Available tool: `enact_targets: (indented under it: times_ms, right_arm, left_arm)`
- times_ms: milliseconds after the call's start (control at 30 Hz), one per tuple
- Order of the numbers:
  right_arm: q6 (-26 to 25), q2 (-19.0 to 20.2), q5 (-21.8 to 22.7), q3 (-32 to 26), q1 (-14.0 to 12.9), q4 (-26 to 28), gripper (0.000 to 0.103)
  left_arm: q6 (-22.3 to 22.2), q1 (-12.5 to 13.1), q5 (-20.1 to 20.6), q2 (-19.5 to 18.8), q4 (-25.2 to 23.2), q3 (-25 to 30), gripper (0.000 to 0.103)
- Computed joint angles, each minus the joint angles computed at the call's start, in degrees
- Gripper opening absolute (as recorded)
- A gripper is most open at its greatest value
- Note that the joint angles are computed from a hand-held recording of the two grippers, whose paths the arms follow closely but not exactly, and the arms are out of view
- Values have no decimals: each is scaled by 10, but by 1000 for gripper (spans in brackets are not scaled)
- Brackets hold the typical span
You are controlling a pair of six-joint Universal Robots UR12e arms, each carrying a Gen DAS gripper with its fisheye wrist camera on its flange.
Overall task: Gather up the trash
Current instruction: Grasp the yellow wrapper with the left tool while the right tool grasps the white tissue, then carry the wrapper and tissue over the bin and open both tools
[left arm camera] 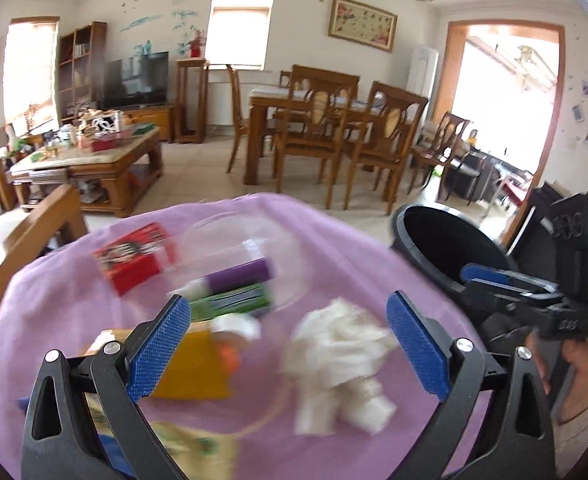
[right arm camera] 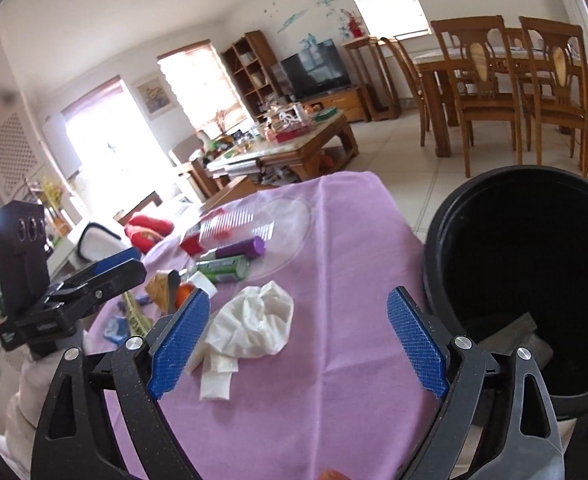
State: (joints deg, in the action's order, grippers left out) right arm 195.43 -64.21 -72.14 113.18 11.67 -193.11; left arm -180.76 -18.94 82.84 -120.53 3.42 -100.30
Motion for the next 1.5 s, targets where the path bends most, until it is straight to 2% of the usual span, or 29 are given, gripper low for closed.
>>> enact_targets:
  times_ms: [100,167,233,300,367,633,767,833,867,933,967,1000,1033,1067,1100,1133,1267,1367,1500]
  right_arm:
    - [-6,9,2,-20,15,35,90]
    - [-12,15,-7,-32,25,51,90]
    - [-17,21,-23,-45,35,69,90]
    - [-23,26,-29,-56,42,89,90]
    - [-30,31,-45,-66,48,110,90]
    - [-69,48,-106,-107,73,195,90]
    - [-84,57,-117,-121,80,219,89]
    - [-92,60,-118,-130,82,241,73]
    - [-95,61,-120,-132,82,249,63]
    - [-101,65,-129,-138,86,260,56]
    - [-105,66,-129,-140,86,259,41]
    - [-106,67,-129,-141,87,258,32]
    - [-107,68,-132,-142,88,258,26]
    - [-108,69,-135,-143,89,258,15]
    - [-109,69,-135,-143,89,255,12]
    - [-109,69,-131,-142,89,249,10]
    - [-97,64,-118,-127,87,207,8]
    - [-81,61,-106,-114,86,166,8]
    - [-67,50,-86,-92,81,112,8]
  left_arm:
    - [76,22,-16,8,-53,-1,97]
    - [145,34,-20,11,-91,-1,97]
    - [219,40,-15,10,-133,6,97]
    - [275,43,3,6,-149,9,97]
    - [307,51,0,2,-155,10,97]
    - [380,54,-33,-9,-178,16,97]
    - [391,49,-29,-10,-196,17,97]
    - [391,48,-32,-8,-211,18,94]
    - [386,51,-45,-6,-224,19,86]
    - [371,54,-57,-4,-222,16,83]
    - [363,56,-58,-3,-219,14,78]
    - [355,57,-59,-1,-216,12,75]
    - [345,60,-65,0,-216,12,68]
    - [333,63,-76,3,-218,11,60]
    - [324,68,-95,5,-221,8,54]
    - [317,72,-107,7,-225,7,41]
    - [281,78,-113,17,-178,-14,25]
    - [235,87,-144,25,-129,-31,18]
    - [179,90,-152,37,-37,-54,16]
